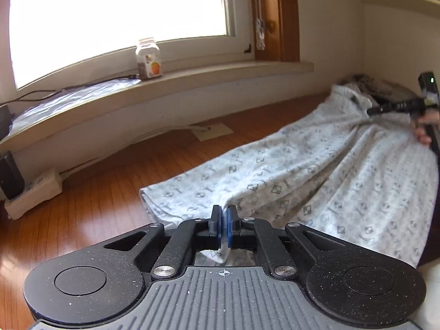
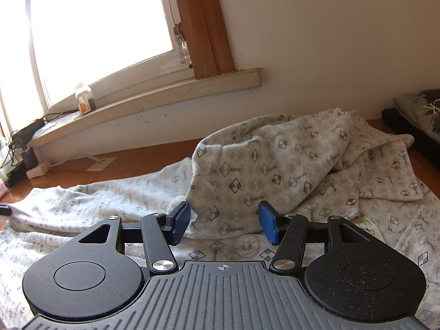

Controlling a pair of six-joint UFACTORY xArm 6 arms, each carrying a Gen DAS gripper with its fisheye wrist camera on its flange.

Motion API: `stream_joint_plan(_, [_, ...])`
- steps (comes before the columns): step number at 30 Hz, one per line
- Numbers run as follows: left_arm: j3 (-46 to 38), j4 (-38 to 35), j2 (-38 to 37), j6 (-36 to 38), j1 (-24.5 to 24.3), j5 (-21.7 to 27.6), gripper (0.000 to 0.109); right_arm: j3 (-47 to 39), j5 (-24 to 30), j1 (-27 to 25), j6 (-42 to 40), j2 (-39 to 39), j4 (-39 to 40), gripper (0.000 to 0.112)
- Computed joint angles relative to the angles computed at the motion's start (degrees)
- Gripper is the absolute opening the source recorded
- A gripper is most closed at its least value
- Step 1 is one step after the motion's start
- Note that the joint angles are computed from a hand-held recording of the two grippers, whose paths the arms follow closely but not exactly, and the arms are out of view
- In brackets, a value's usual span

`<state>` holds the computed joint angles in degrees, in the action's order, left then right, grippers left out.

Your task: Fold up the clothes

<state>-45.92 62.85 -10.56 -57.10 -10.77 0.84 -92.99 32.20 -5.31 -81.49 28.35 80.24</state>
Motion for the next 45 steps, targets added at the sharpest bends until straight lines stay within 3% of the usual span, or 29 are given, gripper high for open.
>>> stream_joint_plan(2, [1.78, -2.76, -1.56, 2.23, 0.23, -0.33, 0.004, -0.03, 0.00, 0.00, 0.00, 0.02, 0.03, 0.055])
stream_joint_plan(3, [2.91, -7.47, -2.12, 6.19, -0.05, -0.10, 0.005, -0.11, 0.11, -0.04, -0.02, 0.08, 0.05, 0.055])
stream_joint_plan(6, [3.91, -10.26, -2.87, 7.65, 0.03, 1.00, 0.024, -0.52, 0.44, -0.21, 0.31, 0.39, -0.28, 0.055])
stream_joint_plan(8, [3.18, -6.81, -2.98, 3.42, 0.69, 1.70, 0.044, -0.80, 0.69, -0.32, 0.52, 0.56, -0.50, 0.055])
stream_joint_plan(12, [-0.14, -0.95, -1.57, -5.08, 1.41, 1.72, 0.055, -1.17, 1.03, -0.49, 0.72, 0.79, -0.78, 0.056])
stream_joint_plan(14, [-2.89, 2.68, 0.11, -9.83, 1.31, 1.26, 0.067, -1.21, 1.19, -0.56, 0.66, 0.78, -0.70, 0.057])
stream_joint_plan(16, [-6.44, 5.86, 2.57, -13.22, 0.29, 1.46, 0.071, -1.05, 1.31, -0.61, 0.21, 0.61, -0.14, 0.063])
stream_joint_plan(19, [-12.82, 6.02, 8.30, -13.17, -2.06, 2.24, 0.078, -0.93, 0.70, -0.38, 0.80, 0.49, -0.93, 0.063])
stream_joint_plan(21, [-16.34, 0.70, 12.35, -8.70, -3.82, 2.73, 0.078, -1.15, 0.30, -0.18, 1.90, 0.63, -2.34, 0.063])
stream_joint_plan(24, [-20.57, -14.64, 18.63, 3.72, -6.48, 2.24, 0.078, -1.76, 0.02, 0.05, 4.41, 1.05, -5.40, 0.063])
stream_joint_plan(26, [-23.31, -20.72, 22.19, 9.77, -8.12, 3.36, 0.079, -2.28, -0.46, 0.31, 7.27, 1.45, -8.40, 0.063])
stream_joint_plan(30, [-26.52, -21.75, 26.43, 12.83, -9.74, 5.97, 0.079, -2.70, -2.64, 1.54, 10.89, 1.94, -14.70, 0.064])
stream_joint_plan(35, [-26.45, -21.87, 26.79, 13.61, -9.35, 6.38, 0.077, 0.13, -11.84, 5.17, 9.56, 0.98, -20.66, 0.065])
stream_joint_plan(45, [-30.21, -21.86, 29.13, 14.24, -7.05, 8.32, 0.077, -6.91, -9.75, 5.52, 17.86, 5.96, -27.61, 0.068])
